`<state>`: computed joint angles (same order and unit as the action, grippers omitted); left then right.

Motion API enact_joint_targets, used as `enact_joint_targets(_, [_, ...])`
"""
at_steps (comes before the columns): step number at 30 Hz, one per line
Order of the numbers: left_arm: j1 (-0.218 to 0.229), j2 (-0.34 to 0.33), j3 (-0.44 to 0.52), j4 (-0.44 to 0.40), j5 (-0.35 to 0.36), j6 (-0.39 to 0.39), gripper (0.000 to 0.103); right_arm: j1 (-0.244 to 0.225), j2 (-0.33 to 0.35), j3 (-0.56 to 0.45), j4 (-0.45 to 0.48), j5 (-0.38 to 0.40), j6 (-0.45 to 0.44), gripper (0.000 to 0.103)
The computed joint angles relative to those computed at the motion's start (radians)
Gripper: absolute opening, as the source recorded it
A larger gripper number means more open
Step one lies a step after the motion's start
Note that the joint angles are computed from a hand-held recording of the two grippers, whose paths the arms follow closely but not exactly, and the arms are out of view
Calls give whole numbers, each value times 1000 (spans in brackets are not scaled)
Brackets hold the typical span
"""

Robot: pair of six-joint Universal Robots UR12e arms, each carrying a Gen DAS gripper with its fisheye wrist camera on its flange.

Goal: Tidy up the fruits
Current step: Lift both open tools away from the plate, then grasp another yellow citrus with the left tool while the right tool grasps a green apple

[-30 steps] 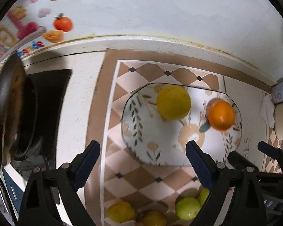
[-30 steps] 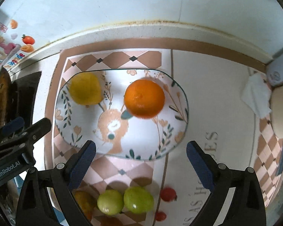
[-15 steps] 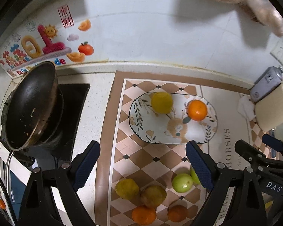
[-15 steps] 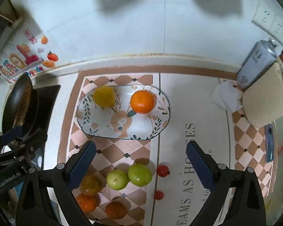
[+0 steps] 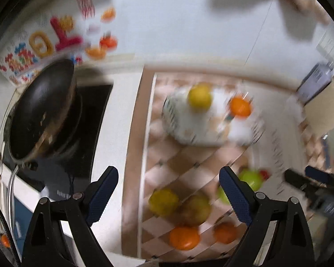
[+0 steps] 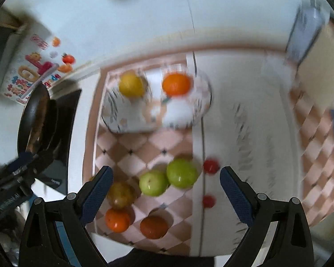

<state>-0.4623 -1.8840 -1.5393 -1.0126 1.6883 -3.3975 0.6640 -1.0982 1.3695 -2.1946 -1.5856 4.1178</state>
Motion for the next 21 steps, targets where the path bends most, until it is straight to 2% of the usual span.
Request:
enact_joint_targets(2, [13,-15,-7,-68,-25,-17,93,-17,-2,63,-72,87,53,94])
enact_joint_targets(3, [23,-25,-7,-113,-53,-33,93,-22,0,81,-93,111,70,87])
enact_joint_targets(6, [51,-51,-18,-186,-136,-82,93,-38,13,118,-124,174,119,85])
enact_joint_targets(13, [81,-86,-42,-208,-262,-142,92,-60,55,144,-179,268,181,81])
enact_joint_targets(15, [80,-92,-43,-215,-271,-145,86,-62,67,138,-178,281,183,79])
enact_joint_targets(18, [76,-96,-51,-212,-276,-139,62,-66,84,126,-180,293,181,74])
enact_joint_targets(19, [72,-99,-51,-218,-266,-133,57,-66,90,120,-172,293,177,74])
enact_joint_targets(21, [65,-93,-60,-202,-254,-126,57,-66,97,110,-159,288,170,71])
